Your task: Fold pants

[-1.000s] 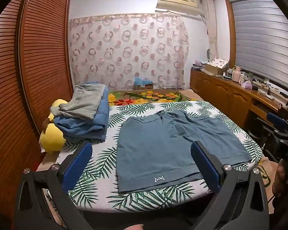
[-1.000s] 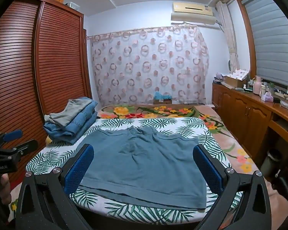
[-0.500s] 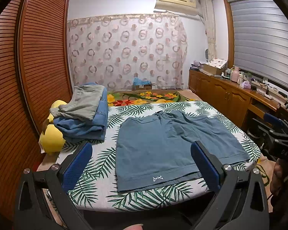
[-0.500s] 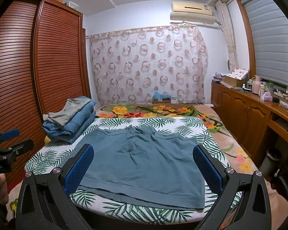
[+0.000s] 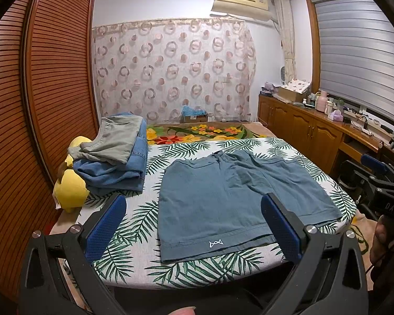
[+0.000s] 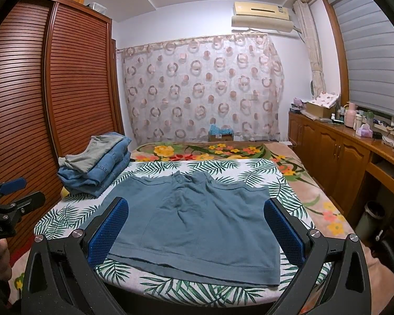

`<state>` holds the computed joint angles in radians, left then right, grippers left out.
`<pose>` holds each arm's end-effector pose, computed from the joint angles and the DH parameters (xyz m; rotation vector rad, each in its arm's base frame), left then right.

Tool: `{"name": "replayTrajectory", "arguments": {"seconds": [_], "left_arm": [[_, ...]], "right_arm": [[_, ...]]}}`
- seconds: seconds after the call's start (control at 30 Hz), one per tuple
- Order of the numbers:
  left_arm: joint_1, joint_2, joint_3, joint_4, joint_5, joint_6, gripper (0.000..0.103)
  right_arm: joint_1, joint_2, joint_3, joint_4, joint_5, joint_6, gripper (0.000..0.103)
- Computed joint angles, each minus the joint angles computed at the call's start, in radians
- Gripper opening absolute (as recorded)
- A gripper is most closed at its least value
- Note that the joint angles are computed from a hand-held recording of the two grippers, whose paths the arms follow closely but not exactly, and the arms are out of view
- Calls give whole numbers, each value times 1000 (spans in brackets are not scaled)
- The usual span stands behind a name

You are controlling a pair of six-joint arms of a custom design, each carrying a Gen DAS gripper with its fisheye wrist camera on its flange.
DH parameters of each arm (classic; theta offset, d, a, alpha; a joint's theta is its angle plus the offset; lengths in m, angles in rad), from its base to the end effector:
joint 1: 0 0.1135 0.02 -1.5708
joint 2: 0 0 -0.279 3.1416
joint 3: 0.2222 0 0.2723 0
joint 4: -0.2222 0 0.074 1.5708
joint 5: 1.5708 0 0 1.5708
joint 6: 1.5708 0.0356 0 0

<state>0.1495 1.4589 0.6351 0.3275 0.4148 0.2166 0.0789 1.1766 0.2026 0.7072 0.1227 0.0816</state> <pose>0.3058 0.0315 0.1859 0.3195 2.0020 -0.1981 0.2169 0.0128 0.1563 0.0885 1.8334 -0.0001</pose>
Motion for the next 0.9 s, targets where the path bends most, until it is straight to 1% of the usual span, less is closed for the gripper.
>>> {"name": "replayTrajectory", "arguments": {"seconds": [0.13, 0.9], "left_arm": [[9, -7, 6, -20, 6, 6, 103], [4, -12, -1, -19, 3, 7, 103]], "right_arm": [[8, 5, 1, 4, 16, -5, 103], [23, 5, -7, 16, 34, 7, 103]]}}
